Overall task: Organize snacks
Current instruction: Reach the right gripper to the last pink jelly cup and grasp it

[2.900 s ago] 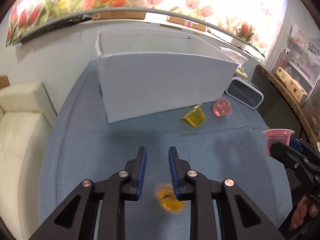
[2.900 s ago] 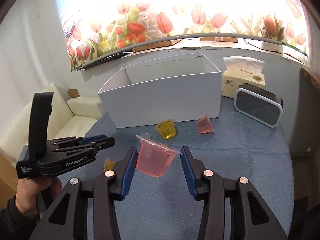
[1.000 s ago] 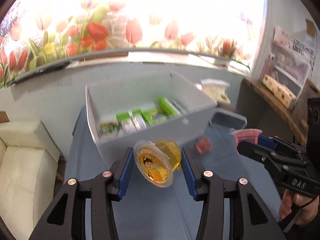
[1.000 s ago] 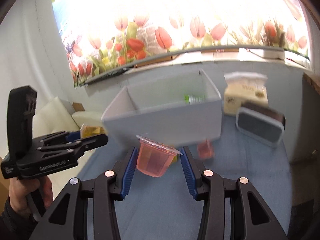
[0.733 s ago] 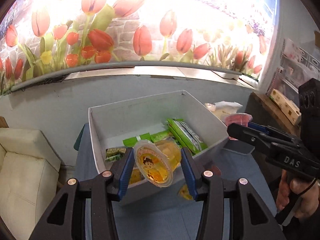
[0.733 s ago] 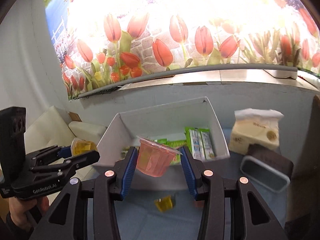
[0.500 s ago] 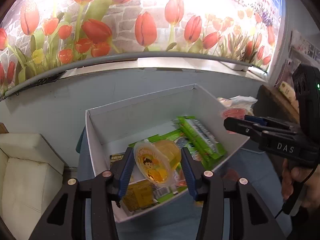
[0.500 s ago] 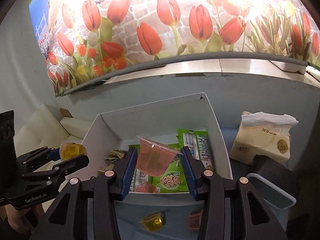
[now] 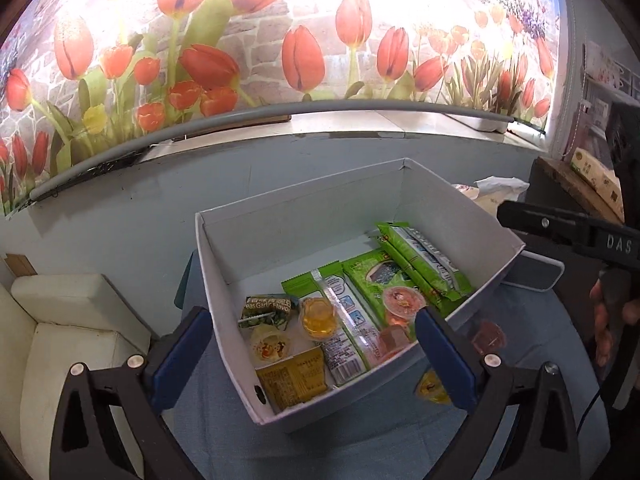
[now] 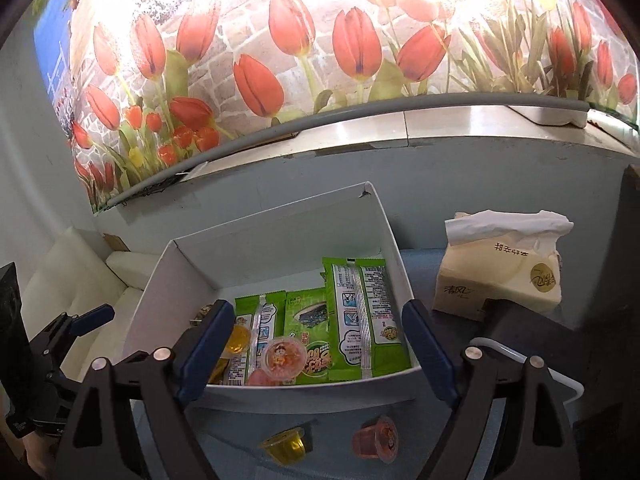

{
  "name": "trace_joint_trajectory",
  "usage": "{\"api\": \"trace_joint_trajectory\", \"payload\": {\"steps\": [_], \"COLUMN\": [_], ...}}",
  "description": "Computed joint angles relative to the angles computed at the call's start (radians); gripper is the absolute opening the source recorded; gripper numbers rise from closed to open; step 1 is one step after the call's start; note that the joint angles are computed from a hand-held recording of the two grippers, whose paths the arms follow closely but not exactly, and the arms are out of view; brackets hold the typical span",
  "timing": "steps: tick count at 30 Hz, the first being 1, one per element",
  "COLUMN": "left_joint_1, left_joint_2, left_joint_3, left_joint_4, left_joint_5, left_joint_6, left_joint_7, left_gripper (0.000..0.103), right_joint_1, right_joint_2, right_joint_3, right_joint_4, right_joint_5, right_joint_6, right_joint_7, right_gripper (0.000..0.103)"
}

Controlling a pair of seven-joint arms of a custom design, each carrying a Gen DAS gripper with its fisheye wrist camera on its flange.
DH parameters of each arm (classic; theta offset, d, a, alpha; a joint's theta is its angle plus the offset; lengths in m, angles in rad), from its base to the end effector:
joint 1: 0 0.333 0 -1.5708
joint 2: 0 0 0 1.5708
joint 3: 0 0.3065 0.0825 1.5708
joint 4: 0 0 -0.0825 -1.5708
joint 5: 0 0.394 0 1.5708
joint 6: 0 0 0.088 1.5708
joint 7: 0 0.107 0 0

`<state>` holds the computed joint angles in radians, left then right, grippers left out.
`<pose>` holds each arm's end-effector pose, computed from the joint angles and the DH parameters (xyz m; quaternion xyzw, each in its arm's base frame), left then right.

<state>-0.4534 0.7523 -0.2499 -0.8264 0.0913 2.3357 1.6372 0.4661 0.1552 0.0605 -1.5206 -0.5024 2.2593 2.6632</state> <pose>0.6665 -0.4410 0.5714 -0.4024 0.8337 -0.3478 0.1486 0.5804 0.3188 0.6263 -0.5300 0.7685 -0.2182 0.2844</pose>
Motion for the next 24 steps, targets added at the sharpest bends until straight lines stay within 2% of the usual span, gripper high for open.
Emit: {"api": "trace_joint_trajectory", "payload": {"steps": [4,6,11,15,17,21,24], "left_joint_1": [0.052,0.080,0.135,0.146,0.140,0.124,0.113], "left_joint_2": [-0.183,-0.267,-0.417,-0.500,-0.529,-0.565,-0.584], "left_joint_3": [-0.035,-0.064,-0.132,-0.149,-0.146,-0.127,-0.112], "left_joint_4": [-0.298,-0.433,-0.671,-0.791,-0.832,-0.882,-0.914], "left_joint_5": [-0.041,-0.070,-0.184,-0.271,-0.294,-0.306,-0.294], "left_joint_6": [0.131,0.188,0.280,0.315,0.319,0.320,0.328], "left_joint_7": [-0.028,-0.015,0.049,0.088,0.094,0.089,0.067], "left_gripper": [0.103,0.103,0.103,0.103,0.103,0.103,0.103], "right_joint_1": [0.013,0.018,0.009,-0.013,-0.021,-0.026,-0.017], "right_joint_2": [-0.067,-0.108,-0.191,-0.248,-0.249,-0.231,-0.182], "right_joint_3": [0.017,0.036,0.093,0.118,0.129,0.142,0.142], "right_joint_4": [-0.075,-0.122,-0.230,-0.333,-0.351,-0.366,-0.324], "right_joint_5": [-0.039,-0.082,-0.127,-0.069,-0.035,-0.024,-0.020], "right_joint_6": [-0.016,-0.032,-0.070,-0.028,-0.041,-0.041,-0.086], "right_joint_7": [0.047,0.087,0.129,0.146,0.130,0.117,0.081], "right_gripper": [0.092,0.103,0.103,0.103,0.103,0.103,0.103]}}
